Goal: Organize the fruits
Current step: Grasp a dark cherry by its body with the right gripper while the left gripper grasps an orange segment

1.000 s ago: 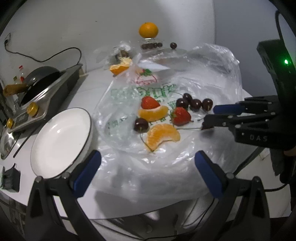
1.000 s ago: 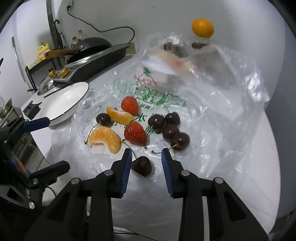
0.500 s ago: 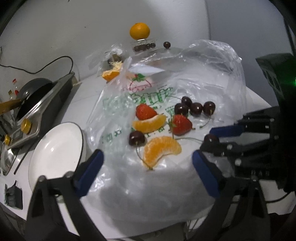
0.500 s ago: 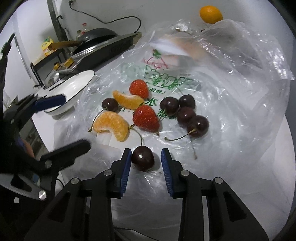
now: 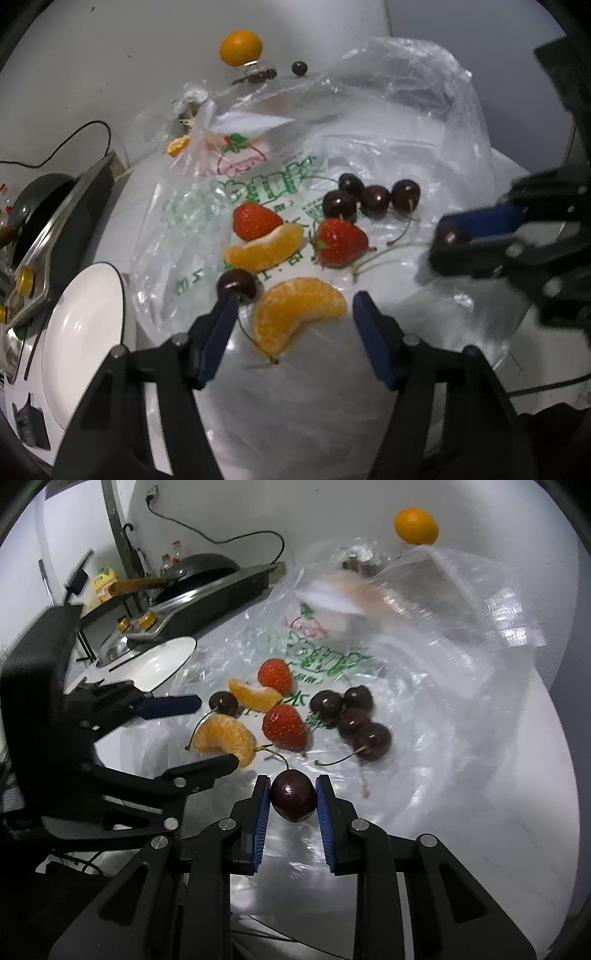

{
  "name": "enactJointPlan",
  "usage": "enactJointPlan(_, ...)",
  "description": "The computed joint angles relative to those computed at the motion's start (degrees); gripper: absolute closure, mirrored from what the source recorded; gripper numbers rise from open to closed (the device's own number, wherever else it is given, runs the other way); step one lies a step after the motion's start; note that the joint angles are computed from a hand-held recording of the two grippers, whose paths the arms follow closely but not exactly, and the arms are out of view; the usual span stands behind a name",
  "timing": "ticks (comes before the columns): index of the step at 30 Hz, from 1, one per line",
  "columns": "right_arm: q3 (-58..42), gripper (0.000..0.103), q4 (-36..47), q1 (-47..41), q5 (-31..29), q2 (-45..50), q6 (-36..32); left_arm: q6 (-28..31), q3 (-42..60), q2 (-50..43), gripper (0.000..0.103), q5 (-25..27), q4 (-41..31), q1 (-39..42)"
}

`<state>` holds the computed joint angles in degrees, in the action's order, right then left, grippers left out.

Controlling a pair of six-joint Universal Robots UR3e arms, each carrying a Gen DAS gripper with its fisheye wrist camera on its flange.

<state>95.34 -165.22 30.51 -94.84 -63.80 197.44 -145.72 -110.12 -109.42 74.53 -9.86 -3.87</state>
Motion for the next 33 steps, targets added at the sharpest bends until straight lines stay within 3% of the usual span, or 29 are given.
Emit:
enactJointPlan(8, 5.04, 0.076, -3.53, -1.54, 0.70, -3.94, -0.61, 4.58, 2.27, -2.74, 0.038, -0.90, -0.61, -0.19)
enactJointPlan(13, 5.55, 0.076, -3.78, -2.11, 1.35, -3.70, -0.29, 6.32, 3.62, -3.94, 0.046, -3.71, -1.64, 0.22)
enactJointPlan(17, 6.34, 0.076, -4.41, -2.39, 1.62, -3.88, 0.18, 6.16, 6.58, -4.21, 0.051, -5.65, -7.25, 1.40)
enactJointPlan(33, 5.29, 0.076, -4.60, -1.21, 0.46, -3.23, 1.92, 4.98, 5.30, 2.48, 0.055, -20.89, -21.54, 10.22)
